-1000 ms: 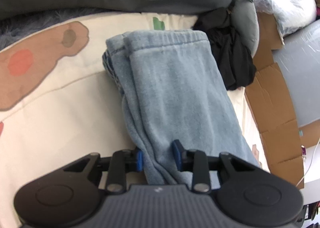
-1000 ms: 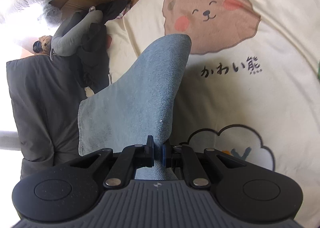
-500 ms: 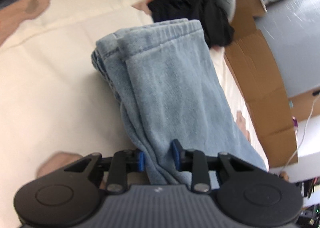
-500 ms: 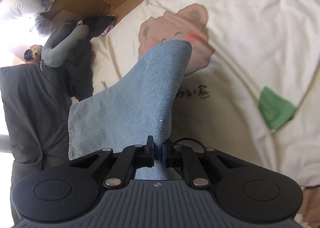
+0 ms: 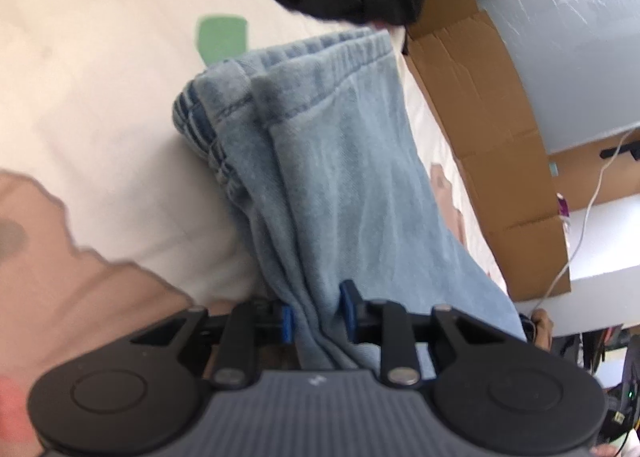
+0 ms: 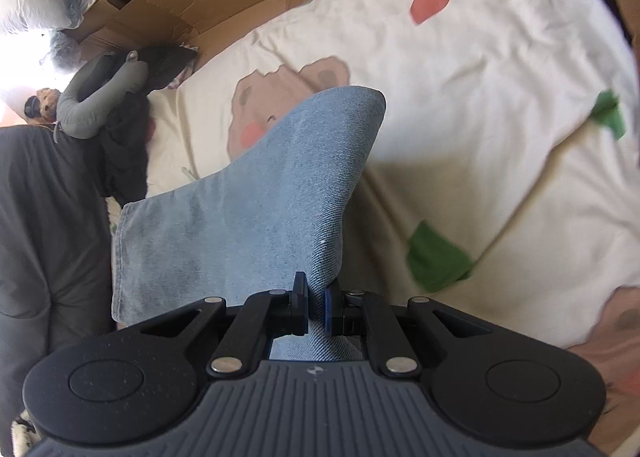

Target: Fold clothes

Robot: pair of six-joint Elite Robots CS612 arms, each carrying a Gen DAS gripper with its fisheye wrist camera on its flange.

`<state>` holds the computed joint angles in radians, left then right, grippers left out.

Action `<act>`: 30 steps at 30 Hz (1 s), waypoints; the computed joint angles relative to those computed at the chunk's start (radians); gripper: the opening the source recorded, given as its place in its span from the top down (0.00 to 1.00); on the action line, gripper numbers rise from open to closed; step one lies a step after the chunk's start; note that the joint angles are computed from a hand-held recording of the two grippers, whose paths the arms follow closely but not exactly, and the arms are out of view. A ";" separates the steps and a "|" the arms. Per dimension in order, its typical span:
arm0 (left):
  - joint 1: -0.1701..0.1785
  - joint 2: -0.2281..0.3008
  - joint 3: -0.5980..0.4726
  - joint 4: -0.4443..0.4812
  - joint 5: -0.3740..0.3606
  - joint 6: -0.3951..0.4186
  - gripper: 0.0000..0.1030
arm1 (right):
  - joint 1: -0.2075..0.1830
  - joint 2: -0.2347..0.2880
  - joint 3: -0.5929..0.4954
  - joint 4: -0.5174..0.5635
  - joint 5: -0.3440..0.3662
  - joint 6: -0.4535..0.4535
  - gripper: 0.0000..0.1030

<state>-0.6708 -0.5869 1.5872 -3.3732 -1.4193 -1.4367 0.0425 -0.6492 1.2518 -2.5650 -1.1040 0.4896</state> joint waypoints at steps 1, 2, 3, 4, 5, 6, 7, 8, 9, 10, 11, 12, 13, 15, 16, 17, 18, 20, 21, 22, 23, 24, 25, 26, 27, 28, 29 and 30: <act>-0.002 0.006 -0.009 -0.002 -0.008 0.000 0.76 | -0.003 -0.005 0.002 0.008 -0.010 -0.007 0.95; -0.004 0.011 -0.020 -0.002 -0.018 0.007 0.76 | -0.006 -0.010 0.003 0.016 -0.020 -0.013 0.95; -0.005 0.016 -0.031 -0.001 -0.028 0.014 0.76 | -0.010 -0.015 0.005 0.023 -0.030 -0.017 0.95; -0.007 0.022 -0.040 -0.003 -0.036 0.014 0.76 | -0.013 -0.020 0.008 0.030 -0.040 -0.021 0.95; -0.009 0.029 -0.051 -0.004 -0.044 0.014 0.76 | -0.016 -0.025 0.009 0.037 -0.051 -0.026 0.95; -0.011 0.035 -0.060 -0.006 -0.052 0.015 0.76 | -0.020 -0.029 0.011 0.044 -0.061 -0.031 0.95; -0.013 0.041 -0.069 -0.009 -0.061 0.016 0.76 | -0.023 -0.031 0.013 0.048 -0.068 -0.029 0.95; -0.015 0.046 -0.076 -0.010 -0.065 0.020 0.76 | -0.026 -0.033 0.017 0.048 -0.075 -0.024 0.95; -0.017 0.051 -0.083 -0.010 -0.070 0.023 0.76 | -0.030 -0.034 0.021 0.047 -0.082 -0.019 0.95; -0.019 0.053 -0.087 -0.005 -0.071 0.037 0.76 | -0.032 -0.033 0.025 0.045 -0.088 -0.016 0.95; -0.021 0.055 -0.091 0.001 -0.071 0.051 0.75 | -0.035 -0.030 0.029 0.040 -0.089 -0.005 0.95; -0.022 0.053 -0.092 0.011 -0.068 0.065 0.75 | -0.037 -0.026 0.034 0.031 -0.089 0.011 0.95; -0.024 0.051 -0.093 0.022 -0.065 0.079 0.75 | -0.038 -0.021 0.039 0.022 -0.089 0.025 0.95; -0.024 0.050 -0.088 0.014 -0.070 0.087 0.74 | -0.037 -0.014 0.051 0.004 -0.103 0.023 0.93; -0.022 0.048 -0.083 0.007 -0.074 0.087 0.72 | -0.037 -0.010 0.059 -0.012 -0.109 0.032 0.92; -0.022 0.045 -0.074 0.001 -0.070 0.087 0.69 | -0.038 -0.008 0.067 -0.029 -0.114 0.044 0.90; -0.023 0.038 -0.063 0.001 -0.054 0.091 0.68 | -0.039 -0.005 0.076 -0.046 -0.120 0.056 0.85; -0.027 0.023 -0.040 -0.002 -0.021 0.102 0.58 | -0.040 -0.001 0.091 -0.074 -0.133 0.075 0.80; -0.027 0.017 -0.029 -0.005 -0.004 0.103 0.56 | -0.041 0.000 0.098 -0.085 -0.139 0.082 0.79; -0.028 0.011 -0.018 -0.008 0.012 0.105 0.49 | -0.041 0.001 0.103 -0.090 -0.141 0.079 0.76; -0.020 0.007 -0.018 -0.009 0.026 0.105 0.46 | -0.040 0.001 0.106 -0.086 -0.141 0.068 0.70; -0.012 0.004 -0.018 -0.010 0.041 0.105 0.46 | -0.038 0.000 0.107 -0.069 -0.144 0.048 0.59; -0.009 0.004 -0.019 -0.017 0.045 0.101 0.46 | -0.035 -0.002 0.107 -0.046 -0.151 0.023 0.58; -0.005 0.004 -0.019 -0.024 0.050 0.097 0.46 | -0.032 -0.003 0.107 -0.027 -0.156 -0.001 0.56; -0.002 0.004 -0.019 -0.032 0.054 0.093 0.46 | -0.029 -0.004 0.108 -0.007 -0.160 -0.023 0.55; 0.000 0.007 -0.022 -0.037 0.048 0.089 0.46 | -0.027 -0.004 0.109 0.004 -0.162 -0.034 0.54; 0.002 0.010 -0.025 -0.042 0.042 0.085 0.46 | -0.025 -0.005 0.111 0.016 -0.164 -0.043 0.54; 0.003 0.010 -0.025 -0.042 0.040 0.083 0.46 | -0.025 -0.005 0.114 0.023 -0.160 -0.047 0.53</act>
<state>-0.6680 -0.5767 1.5625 -3.4154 -1.3789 -1.3536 0.0178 -0.6544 1.3661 -2.5419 -1.2636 0.4422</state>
